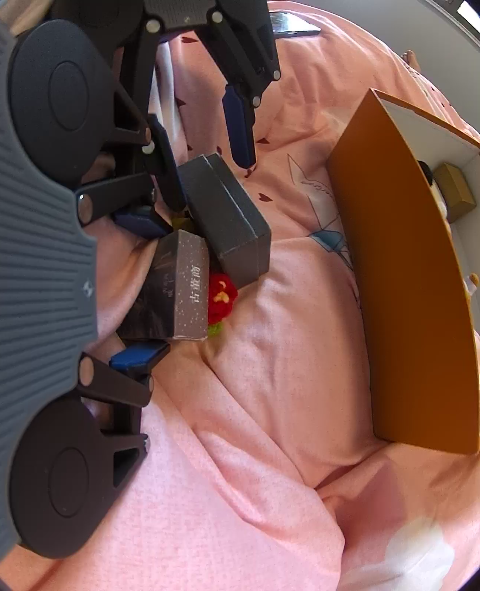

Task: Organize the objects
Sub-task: 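Grasp the dark grey box with the left gripper while the right gripper grasps the card deck, then carry the grey box over the box with the left gripper while the right gripper carries the card deck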

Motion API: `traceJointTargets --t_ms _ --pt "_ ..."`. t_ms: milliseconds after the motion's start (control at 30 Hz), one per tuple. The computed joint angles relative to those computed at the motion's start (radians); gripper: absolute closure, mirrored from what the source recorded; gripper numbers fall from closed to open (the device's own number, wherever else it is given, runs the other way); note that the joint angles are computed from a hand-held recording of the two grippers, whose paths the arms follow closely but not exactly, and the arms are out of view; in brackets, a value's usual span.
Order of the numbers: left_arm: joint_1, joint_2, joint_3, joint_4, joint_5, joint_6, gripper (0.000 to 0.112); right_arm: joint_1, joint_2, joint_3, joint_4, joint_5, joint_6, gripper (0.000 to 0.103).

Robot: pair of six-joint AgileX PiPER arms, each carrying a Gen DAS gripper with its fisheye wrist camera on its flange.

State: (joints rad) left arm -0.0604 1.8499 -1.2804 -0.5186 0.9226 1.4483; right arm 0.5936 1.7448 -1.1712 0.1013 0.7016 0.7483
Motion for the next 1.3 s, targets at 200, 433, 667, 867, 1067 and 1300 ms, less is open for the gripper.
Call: traceJointTargets --t_ms 200,433,667,867,1067,1300 --pt "-0.008 0.056 -0.055 -0.001 0.019 -0.046 0.063 -0.023 -0.029 -0.003 0.003 0.006 -0.010 0.042" --pt "0.018 0.116 -0.155 -0.021 0.096 -0.173 0.068 -0.044 -0.055 -0.042 -0.163 0.025 0.106 0.042" --pt "0.015 0.175 -0.261 -0.069 0.130 -0.302 0.073 -0.107 0.060 -0.141 -0.212 0.055 0.068 0.042" --pt "-0.018 0.253 -0.367 0.026 0.200 -0.390 0.072 -0.122 0.104 -0.159 -0.174 0.068 0.007 0.042" --pt "-0.029 0.298 -0.423 0.063 0.243 -0.443 0.072 -0.140 0.121 -0.138 -0.110 0.049 -0.048 0.039" --pt "0.008 0.259 -0.405 0.022 0.264 -0.440 0.073 -0.139 0.096 -0.110 -0.104 0.025 -0.074 0.042"
